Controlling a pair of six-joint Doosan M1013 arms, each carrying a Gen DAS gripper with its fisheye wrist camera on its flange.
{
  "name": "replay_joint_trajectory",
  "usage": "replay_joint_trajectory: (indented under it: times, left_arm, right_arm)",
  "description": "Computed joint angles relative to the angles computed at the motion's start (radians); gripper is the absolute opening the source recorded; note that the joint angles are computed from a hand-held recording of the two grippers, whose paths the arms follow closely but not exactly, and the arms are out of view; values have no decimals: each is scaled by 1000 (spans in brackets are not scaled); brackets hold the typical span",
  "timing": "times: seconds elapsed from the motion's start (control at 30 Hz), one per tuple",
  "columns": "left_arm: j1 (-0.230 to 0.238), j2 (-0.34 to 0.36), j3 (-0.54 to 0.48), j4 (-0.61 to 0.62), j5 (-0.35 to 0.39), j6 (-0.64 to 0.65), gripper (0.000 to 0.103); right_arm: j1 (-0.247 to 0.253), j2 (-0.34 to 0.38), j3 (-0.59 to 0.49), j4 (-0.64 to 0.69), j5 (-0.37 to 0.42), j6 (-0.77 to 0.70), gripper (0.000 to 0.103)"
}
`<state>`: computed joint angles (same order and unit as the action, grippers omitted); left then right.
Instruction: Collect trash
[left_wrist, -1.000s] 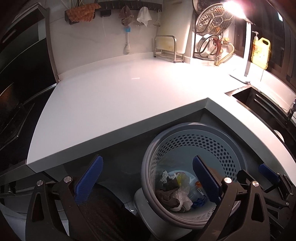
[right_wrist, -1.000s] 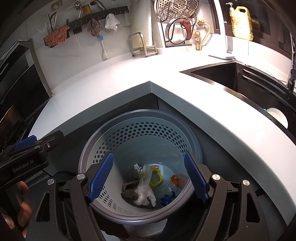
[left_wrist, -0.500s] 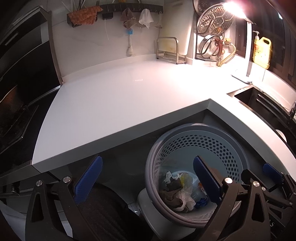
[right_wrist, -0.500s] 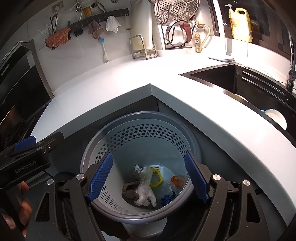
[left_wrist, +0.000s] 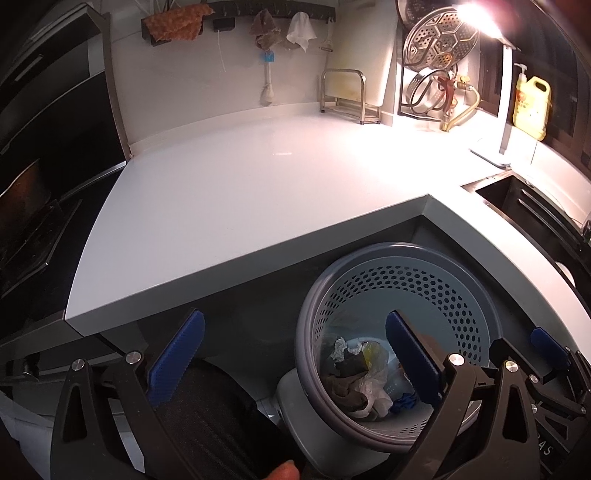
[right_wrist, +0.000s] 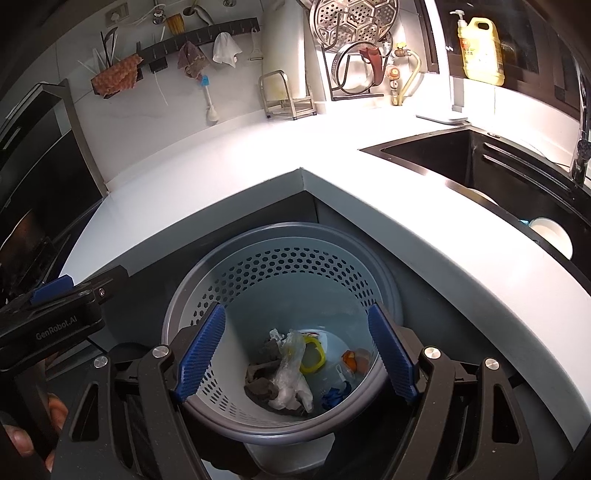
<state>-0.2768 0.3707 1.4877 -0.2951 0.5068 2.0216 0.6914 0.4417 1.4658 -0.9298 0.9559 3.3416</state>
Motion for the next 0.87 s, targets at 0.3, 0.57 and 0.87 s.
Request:
replay_joint_trajectory:
  times: [0.3,0.57,0.87]
  left_arm:
    - [-4,1,-2,31,3,-21,97]
    - [-3,3,-4,32,5,-20,97]
    - [-1,4,-8,18,13,-11,97]
  right_arm:
    - [0,1,-7,6,0,-14,76]
    - [0,1,-6,5,-2,-13,76]
    - [-1,3,-11,7,-3,-18,76]
